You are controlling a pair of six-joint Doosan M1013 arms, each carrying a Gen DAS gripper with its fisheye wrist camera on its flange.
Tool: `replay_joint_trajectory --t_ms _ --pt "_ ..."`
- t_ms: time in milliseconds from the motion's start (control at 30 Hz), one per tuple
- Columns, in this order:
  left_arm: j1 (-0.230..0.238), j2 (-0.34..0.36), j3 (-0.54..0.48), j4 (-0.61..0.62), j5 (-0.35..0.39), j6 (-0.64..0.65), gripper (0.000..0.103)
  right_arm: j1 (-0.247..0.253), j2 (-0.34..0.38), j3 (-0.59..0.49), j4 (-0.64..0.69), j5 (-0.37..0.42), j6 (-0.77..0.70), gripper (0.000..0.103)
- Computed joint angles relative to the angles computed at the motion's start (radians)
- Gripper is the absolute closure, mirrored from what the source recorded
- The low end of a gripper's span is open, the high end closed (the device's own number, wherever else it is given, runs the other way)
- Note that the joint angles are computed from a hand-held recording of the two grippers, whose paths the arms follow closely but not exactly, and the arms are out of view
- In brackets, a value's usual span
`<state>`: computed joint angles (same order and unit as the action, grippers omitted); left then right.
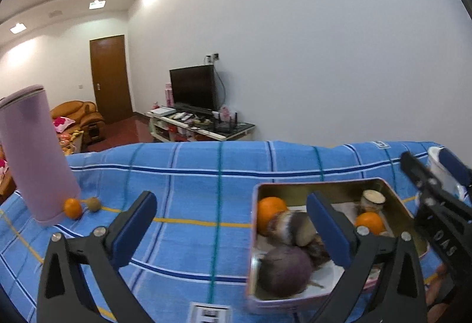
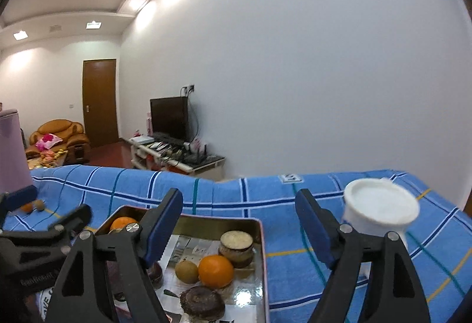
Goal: Organize fruits
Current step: 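Move both tools back toward the orange and brown fruit by the thermos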
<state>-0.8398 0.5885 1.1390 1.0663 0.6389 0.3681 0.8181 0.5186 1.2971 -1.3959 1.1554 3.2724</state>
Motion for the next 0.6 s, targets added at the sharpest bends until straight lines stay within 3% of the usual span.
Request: replay_joint_trajectory --t_ms 200,600 --pt "0.009 -0.016 0.037 0.159 0.086 -0.111 0.0 0.009 -0.007 0.014 -0.029 0.052 0.065 0.023" --pt "0.038 -0.035 0.086 0.148 0.123 -0.071 0.0 0.022 -0.006 0.009 -0.008 0.075 0.128 0.023"
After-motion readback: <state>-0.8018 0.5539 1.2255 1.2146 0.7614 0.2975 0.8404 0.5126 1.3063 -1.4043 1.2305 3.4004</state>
